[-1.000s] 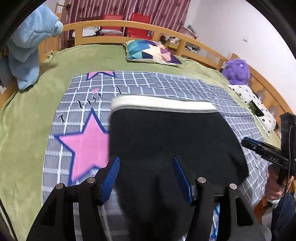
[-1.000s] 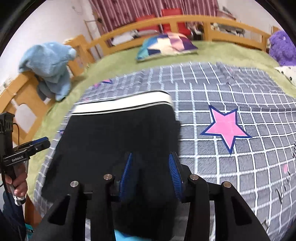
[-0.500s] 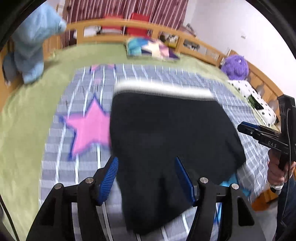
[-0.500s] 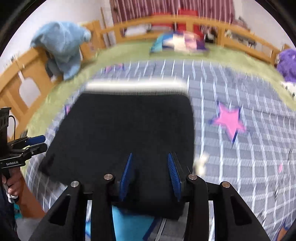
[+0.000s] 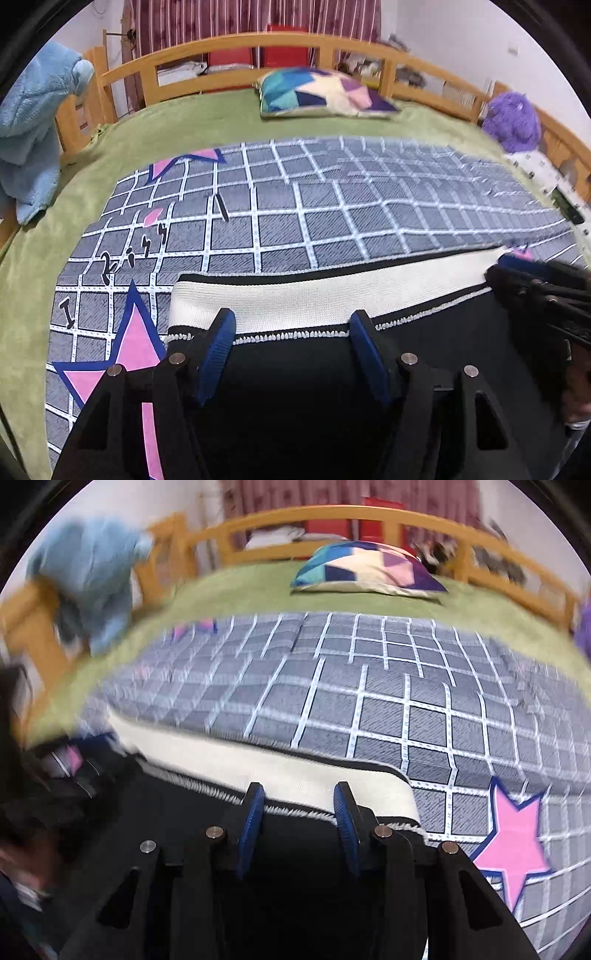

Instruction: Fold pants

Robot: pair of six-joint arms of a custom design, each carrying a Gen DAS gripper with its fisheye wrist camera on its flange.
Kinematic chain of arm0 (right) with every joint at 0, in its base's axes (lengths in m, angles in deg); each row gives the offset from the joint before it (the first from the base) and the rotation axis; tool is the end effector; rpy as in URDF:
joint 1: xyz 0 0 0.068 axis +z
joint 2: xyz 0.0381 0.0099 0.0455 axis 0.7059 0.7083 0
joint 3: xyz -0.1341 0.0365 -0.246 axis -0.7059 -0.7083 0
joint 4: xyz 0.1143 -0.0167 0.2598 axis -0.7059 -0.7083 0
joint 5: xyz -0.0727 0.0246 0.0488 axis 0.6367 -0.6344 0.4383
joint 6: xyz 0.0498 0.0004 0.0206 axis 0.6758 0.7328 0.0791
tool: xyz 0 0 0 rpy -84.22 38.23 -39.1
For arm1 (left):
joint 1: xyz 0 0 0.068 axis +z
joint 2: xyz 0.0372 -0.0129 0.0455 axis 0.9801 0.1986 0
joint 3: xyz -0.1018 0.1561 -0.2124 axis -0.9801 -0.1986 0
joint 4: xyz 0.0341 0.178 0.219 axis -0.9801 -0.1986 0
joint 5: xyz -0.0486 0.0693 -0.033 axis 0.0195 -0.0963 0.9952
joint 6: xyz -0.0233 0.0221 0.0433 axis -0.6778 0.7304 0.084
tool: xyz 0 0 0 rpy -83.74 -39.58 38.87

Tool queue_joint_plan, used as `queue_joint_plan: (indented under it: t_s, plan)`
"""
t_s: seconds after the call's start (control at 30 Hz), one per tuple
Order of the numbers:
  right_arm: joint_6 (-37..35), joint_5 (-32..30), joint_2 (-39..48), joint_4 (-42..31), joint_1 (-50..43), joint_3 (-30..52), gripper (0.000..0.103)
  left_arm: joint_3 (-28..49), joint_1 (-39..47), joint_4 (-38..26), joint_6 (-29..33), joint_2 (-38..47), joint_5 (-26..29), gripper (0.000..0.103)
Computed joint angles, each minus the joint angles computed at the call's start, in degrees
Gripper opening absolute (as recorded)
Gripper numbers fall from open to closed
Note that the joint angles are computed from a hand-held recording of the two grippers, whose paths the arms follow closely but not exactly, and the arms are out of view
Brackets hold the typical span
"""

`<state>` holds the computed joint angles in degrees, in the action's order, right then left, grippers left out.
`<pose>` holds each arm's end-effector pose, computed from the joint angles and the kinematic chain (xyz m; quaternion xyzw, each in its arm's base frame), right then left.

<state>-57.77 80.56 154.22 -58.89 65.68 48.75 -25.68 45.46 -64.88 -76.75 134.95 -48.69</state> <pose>0.2984 0.1161 0.1470 -0.1280 0.9253 0.1191 0.3365 0.2493 -0.1496 0.1511 0.0272 0.9332 -0.0304 0.3571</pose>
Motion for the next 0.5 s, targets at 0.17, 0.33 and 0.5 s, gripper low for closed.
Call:
queue_joint_plan:
  t_s: [0.17, 0.33, 0.5]
  plan:
    - [-0.1, 1.4, -0.3, 2.6, 0.4, -1.9, 0.038, -2.2, 0.7, 2.6, -0.1, -1.0, 1.5, 0.063]
    - [1.0, 3.5, -1.8, 4.0, 1.9, -3.7, 0.038, -2.4, 0.3, 3.5, 0.1, -0.7, 0.9, 0.063]
    - [0.7, 7.4, -3.0, 6.3, 3.9, -6.0, 0.04, -4.0, 1.6, 6.4, 0.1, -1.0, 3.2, 0.063]
